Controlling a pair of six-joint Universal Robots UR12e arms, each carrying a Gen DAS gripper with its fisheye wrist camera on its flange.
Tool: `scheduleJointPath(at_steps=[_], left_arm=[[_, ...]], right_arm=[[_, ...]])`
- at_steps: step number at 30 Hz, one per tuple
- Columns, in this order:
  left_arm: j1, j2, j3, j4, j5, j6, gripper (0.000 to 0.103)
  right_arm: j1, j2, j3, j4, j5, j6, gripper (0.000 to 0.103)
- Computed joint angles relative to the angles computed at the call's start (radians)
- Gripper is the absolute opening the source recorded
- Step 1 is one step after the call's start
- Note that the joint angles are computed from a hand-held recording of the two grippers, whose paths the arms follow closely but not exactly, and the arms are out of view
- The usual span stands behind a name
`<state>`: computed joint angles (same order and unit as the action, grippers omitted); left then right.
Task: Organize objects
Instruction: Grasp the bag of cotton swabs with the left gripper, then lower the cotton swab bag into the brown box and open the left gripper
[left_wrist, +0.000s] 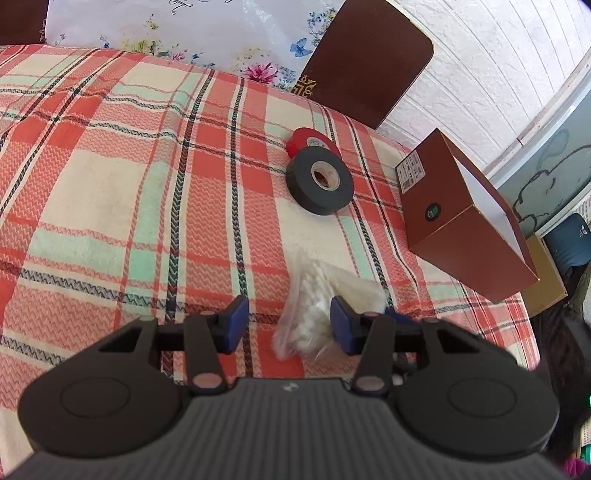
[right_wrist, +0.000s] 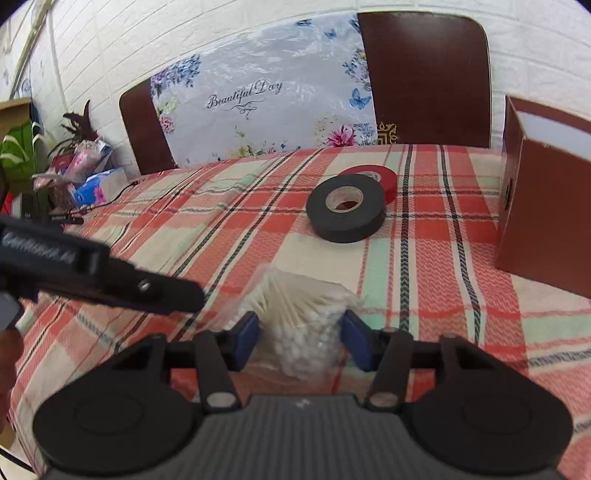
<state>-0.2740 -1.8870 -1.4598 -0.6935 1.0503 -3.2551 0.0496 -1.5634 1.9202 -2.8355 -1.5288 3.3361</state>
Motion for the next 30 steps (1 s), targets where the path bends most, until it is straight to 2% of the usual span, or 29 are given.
scheduleJointPath(at_steps=[1,4,9,10,11,12,14,17,20,23,27,30], left_arm=[[0.000,-0.003,0.002,0.000,-0.001,0.002,0.051],[-0.009,-0.014,0.017,-0.011,0.003,0.030,0.051],[-0.028,-0.031,0.031,-0.058,0.020,0.087,0.059],[-0.030,-0.027,0.021,-0.038,0.025,0.086,0.059],[-0.031,-0.026,0.021,-0.044,0.019,0.095,0.052],[-0.026,-0.025,0.023,-0.060,-0.014,0.093,0.042],[-0.029,-0.022,0.036,-0.064,-0.015,0.080,0.039],[-0.046,-0.027,0.074,-0.011,-0.030,0.113,0.038],[-0.074,-0.052,0.133,0.066,-0.063,0.143,0.038],[-0.113,-0.100,0.219,0.083,-0.096,0.155,0.039],[-0.171,-0.170,0.330,0.049,-0.099,0.200,0.039],[-0.213,-0.220,0.407,0.045,-0.064,0.232,0.047]], right_arm=[[0.005,-0.007,0.010,-0.006,0.015,-0.007,0.047],[0.028,-0.023,0.041,-0.018,-0.030,-0.051,0.074],[0.026,-0.024,0.034,0.013,-0.024,-0.068,0.073],[0.027,-0.018,0.026,0.029,-0.022,-0.072,0.065],[0.028,-0.012,0.020,0.035,-0.024,-0.084,0.050],[0.034,-0.007,0.016,0.031,-0.043,-0.098,0.046],[0.036,-0.005,0.009,0.025,-0.057,-0.096,0.037],[0.027,-0.017,0.026,-0.075,-0.085,-0.076,0.037],[0.038,-0.015,0.032,-0.222,-0.227,-0.128,0.036],[0.026,-0.013,0.031,-0.317,-0.346,-0.169,0.037],[-0.040,-0.031,0.041,-0.337,-0.390,-0.117,0.037],[-0.088,-0.032,0.042,-0.330,-0.402,-0.090,0.037]])
